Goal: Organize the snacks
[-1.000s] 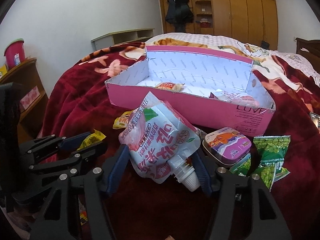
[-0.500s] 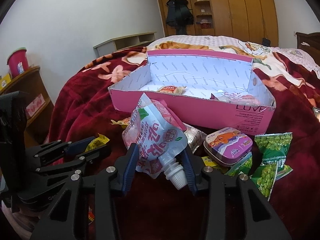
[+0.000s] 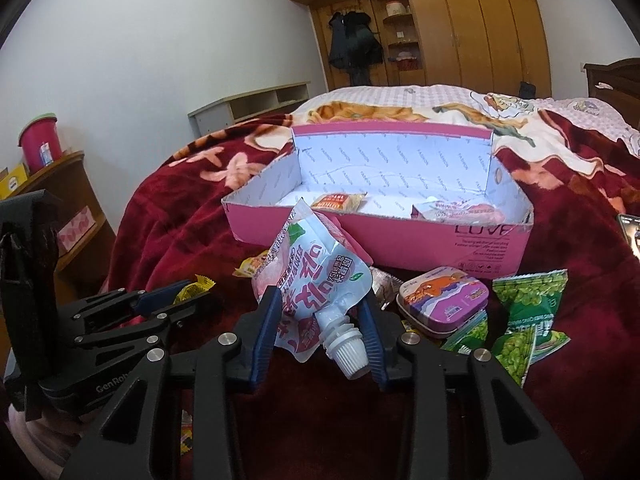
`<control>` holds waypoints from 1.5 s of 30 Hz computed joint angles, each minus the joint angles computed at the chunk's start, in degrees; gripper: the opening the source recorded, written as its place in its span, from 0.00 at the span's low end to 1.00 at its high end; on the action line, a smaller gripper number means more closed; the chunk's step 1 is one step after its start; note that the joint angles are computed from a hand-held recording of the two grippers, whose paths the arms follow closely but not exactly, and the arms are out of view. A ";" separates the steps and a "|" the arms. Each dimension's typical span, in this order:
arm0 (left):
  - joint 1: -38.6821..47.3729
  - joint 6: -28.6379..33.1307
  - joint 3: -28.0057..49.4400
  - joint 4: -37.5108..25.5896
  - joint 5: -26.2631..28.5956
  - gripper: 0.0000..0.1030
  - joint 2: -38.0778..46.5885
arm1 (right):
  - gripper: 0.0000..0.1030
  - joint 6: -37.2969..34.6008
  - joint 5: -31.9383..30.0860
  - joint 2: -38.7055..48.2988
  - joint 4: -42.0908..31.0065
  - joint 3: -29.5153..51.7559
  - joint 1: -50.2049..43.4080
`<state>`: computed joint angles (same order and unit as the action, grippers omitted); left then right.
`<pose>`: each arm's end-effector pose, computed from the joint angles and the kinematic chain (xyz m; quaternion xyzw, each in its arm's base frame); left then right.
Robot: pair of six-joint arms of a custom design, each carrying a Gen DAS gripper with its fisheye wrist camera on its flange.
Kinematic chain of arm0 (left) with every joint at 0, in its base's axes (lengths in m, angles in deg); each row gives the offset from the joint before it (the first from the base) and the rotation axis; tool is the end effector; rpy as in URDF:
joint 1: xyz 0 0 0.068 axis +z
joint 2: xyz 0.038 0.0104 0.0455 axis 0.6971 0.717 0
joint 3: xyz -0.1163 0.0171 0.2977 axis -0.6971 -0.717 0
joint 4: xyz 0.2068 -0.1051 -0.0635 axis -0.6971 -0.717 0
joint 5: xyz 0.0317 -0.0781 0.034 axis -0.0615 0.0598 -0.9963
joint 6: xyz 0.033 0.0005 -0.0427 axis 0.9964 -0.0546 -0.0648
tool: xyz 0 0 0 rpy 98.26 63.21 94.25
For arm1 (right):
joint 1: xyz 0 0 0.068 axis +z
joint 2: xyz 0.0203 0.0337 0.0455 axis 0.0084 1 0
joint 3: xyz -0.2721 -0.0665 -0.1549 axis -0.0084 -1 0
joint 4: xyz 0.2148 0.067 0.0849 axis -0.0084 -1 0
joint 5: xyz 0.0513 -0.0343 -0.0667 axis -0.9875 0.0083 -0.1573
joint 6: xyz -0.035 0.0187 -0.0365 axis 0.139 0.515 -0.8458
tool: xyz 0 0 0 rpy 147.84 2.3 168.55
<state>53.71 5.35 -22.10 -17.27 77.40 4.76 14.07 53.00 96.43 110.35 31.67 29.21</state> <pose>0.1868 0.0099 0.1838 0.2559 0.8592 -0.1682 0.4098 0.1396 0.0614 0.1811 0.0734 0.8735 0.0608 0.4773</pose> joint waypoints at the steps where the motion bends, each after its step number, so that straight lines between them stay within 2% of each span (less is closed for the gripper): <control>1: 0.02 -0.02 0.19 -0.33 0.13 0.29 -0.44 | 0.38 0.04 0.38 -0.75 -0.32 0.00 0.15; 9: -1.91 -1.76 1.57 -1.66 -0.85 0.29 -3.75 | 0.37 -0.47 1.95 -6.40 -4.28 0.73 -0.32; 10: -2.20 -2.03 1.82 -1.73 -0.92 0.29 -4.12 | 0.29 -0.69 1.95 -7.00 -4.73 0.87 -0.67; 11: -2.56 -2.33 2.04 -1.81 -1.08 0.29 -4.46 | 0.27 -0.68 2.08 -7.54 -5.35 1.02 -0.94; 16: -4.54 -3.96 2.89 -1.13 -1.83 0.29 -5.00 | 0.27 -1.74 -1.48 -8.68 -5.61 1.11 -5.44; 22: -4.73 -4.45 3.39 -1.09 -1.96 0.29 -3.93 | 0.27 -3.49 -3.61 -8.27 -6.40 1.08 -6.57; 24: -4.21 -4.41 3.46 -1.18 -1.84 0.29 -3.50 | 0.32 -3.60 -4.57 -7.40 -5.95 0.98 -6.51; 26: -3.35 -4.21 3.75 -1.63 -1.34 0.29 -2.83 | 0.49 -3.46 -3.80 -5.77 -4.95 0.95 -5.27; 29: -2.04 -3.62 3.97 -2.07 -0.57 0.29 -2.16 | 0.65 -3.36 -0.98 -3.45 -4.07 1.29 -2.52; 32: -1.17 -3.38 3.97 -2.14 -0.18 0.29 -1.68 | 0.71 -3.84 1.46 -0.84 -3.50 1.83 -0.28; 39: -0.22 -2.74 4.00 -1.97 0.37 0.29 -0.13 | 0.73 -6.53 -0.03 6.58 -0.69 3.45 -0.52; 42: -0.02 -2.61 3.90 -1.86 0.49 0.29 0.21 | 0.77 -7.47 -0.21 10.08 0.53 4.15 -0.48; 45: 0.23 -2.49 3.85 -1.65 0.63 0.29 0.67 | 0.78 -7.82 0.98 11.54 1.17 4.40 0.27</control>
<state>53.94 2.87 -18.25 -18.93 78.02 5.43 6.25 53.99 107.97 111.51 36.07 29.47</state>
